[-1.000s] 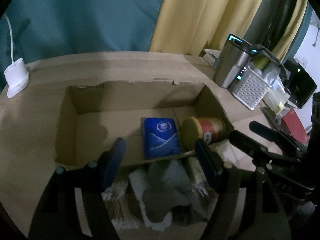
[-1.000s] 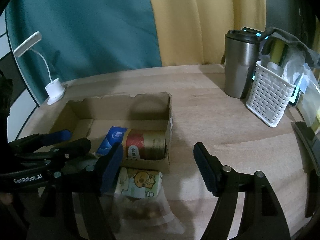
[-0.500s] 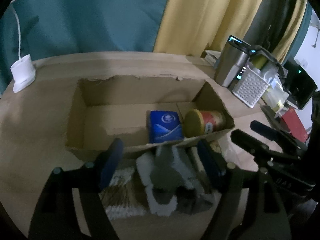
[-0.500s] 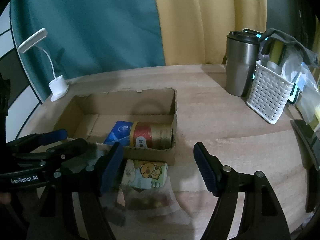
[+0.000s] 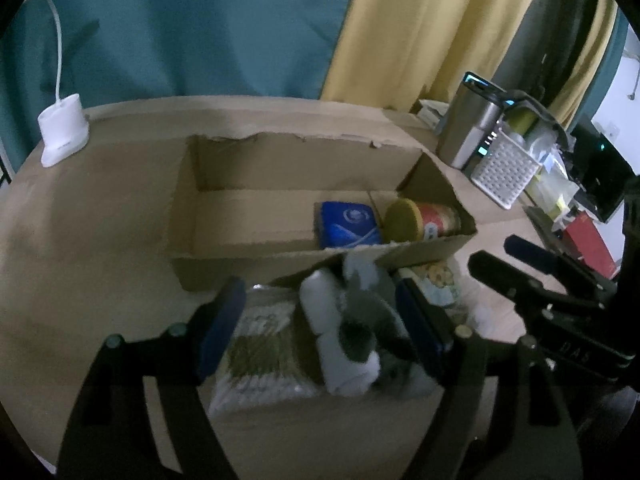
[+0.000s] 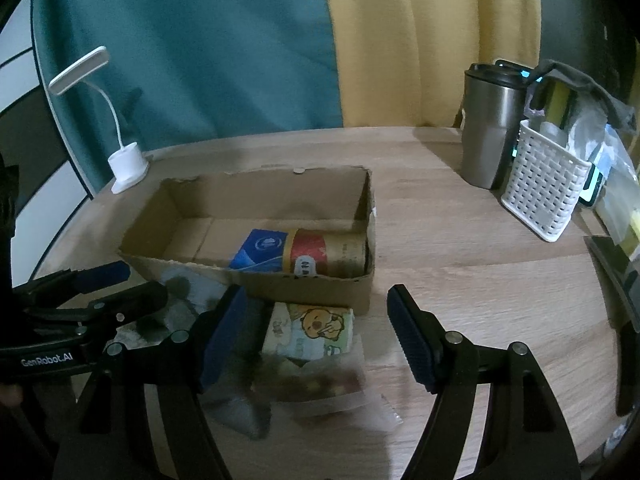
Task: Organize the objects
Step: 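Withdraw both tools from the box toward the remaining items, then grasp the cotton swab bag and white sock with the left tool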
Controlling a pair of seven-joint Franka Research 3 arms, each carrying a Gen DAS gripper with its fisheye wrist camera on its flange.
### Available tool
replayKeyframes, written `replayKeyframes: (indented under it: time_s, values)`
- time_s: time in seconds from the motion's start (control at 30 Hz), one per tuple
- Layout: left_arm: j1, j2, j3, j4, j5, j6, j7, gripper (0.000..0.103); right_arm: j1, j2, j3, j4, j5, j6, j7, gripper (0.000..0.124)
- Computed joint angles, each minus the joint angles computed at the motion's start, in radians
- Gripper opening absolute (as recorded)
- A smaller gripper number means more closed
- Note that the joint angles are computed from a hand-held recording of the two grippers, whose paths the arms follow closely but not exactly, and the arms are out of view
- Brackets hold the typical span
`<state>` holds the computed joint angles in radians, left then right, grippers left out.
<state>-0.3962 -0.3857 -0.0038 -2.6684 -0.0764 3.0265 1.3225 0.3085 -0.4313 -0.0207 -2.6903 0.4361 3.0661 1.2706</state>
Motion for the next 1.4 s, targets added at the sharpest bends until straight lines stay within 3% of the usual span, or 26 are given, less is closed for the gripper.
replayKeyframes:
  time_s: [0.07,0.47,1.0,1.4]
  values:
    - [-0.015,-0.009,0.015,-0.012,-0.013,0.005,0.009,0.089,-0.003,-0.004,0.007,-0.002,-0.004,-0.003,0.003,0.076]
    - [0.005,-0.063,0.024,-0.071,0.0,0.007,0.007,0.089,-0.011,-0.011,0.045,-0.01,-0.037,-0.017,0.044,0.076]
    - [-0.009,-0.092,0.081,-0.12,-0.01,0.007,0.036,0.089,-0.002,-0.009,0.086,-0.018,-0.084,-0.025,0.098,0.076]
    - [-0.007,-0.111,0.108,-0.149,-0.021,0.015,0.056,0.089,0.093,-0.006,0.049,-0.011,-0.059,-0.016,0.042,0.076]
